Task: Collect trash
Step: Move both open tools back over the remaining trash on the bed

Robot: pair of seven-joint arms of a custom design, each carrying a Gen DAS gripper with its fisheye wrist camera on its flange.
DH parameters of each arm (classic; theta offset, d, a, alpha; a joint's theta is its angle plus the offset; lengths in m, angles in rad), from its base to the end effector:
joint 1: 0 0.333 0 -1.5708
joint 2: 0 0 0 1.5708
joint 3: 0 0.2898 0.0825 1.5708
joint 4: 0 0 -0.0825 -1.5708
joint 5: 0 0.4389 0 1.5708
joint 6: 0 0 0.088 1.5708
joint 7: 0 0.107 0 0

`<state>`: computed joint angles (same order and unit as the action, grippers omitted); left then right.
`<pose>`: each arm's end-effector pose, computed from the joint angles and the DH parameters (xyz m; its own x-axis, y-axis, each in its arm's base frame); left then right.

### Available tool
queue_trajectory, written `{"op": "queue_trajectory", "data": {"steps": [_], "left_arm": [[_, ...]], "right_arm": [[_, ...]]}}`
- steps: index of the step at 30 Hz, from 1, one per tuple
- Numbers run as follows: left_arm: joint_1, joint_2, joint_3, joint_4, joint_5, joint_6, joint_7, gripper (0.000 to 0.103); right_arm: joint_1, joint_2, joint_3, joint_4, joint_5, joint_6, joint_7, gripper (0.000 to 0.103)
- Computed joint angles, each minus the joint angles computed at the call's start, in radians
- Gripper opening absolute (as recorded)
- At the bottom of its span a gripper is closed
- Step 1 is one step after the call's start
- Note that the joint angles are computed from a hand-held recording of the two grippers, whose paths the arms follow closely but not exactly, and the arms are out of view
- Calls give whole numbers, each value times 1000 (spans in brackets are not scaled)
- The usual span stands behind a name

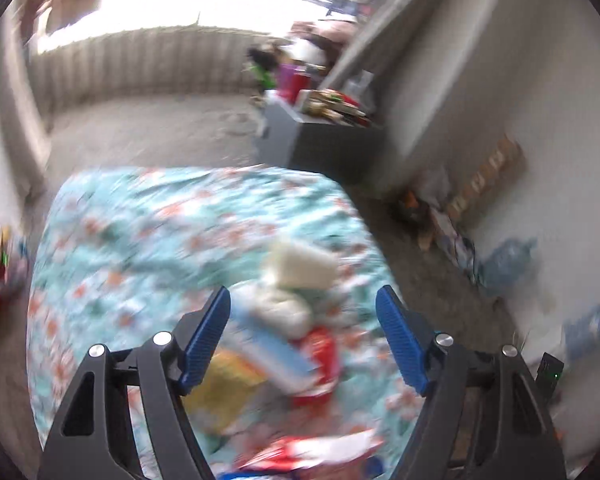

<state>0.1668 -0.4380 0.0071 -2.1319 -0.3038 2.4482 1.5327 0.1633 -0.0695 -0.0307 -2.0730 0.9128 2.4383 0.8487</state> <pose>0.5268 0.0929 0.6407 0.2260 -0.9186 0.3243 -0.6655 -0.3887 -0.6372 0.6148 0.0834 0.4594 0.3793 -0.8138 -0.4402 -0.8062 -0.0572 -0.5889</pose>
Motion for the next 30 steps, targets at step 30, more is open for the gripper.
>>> {"op": "queue_trajectory", "data": {"steps": [30], "left_arm": [[11,369,312,124,-734,-484,901,85]], "right_arm": [[139,278,186,512,-282,-194,379,87]]}}
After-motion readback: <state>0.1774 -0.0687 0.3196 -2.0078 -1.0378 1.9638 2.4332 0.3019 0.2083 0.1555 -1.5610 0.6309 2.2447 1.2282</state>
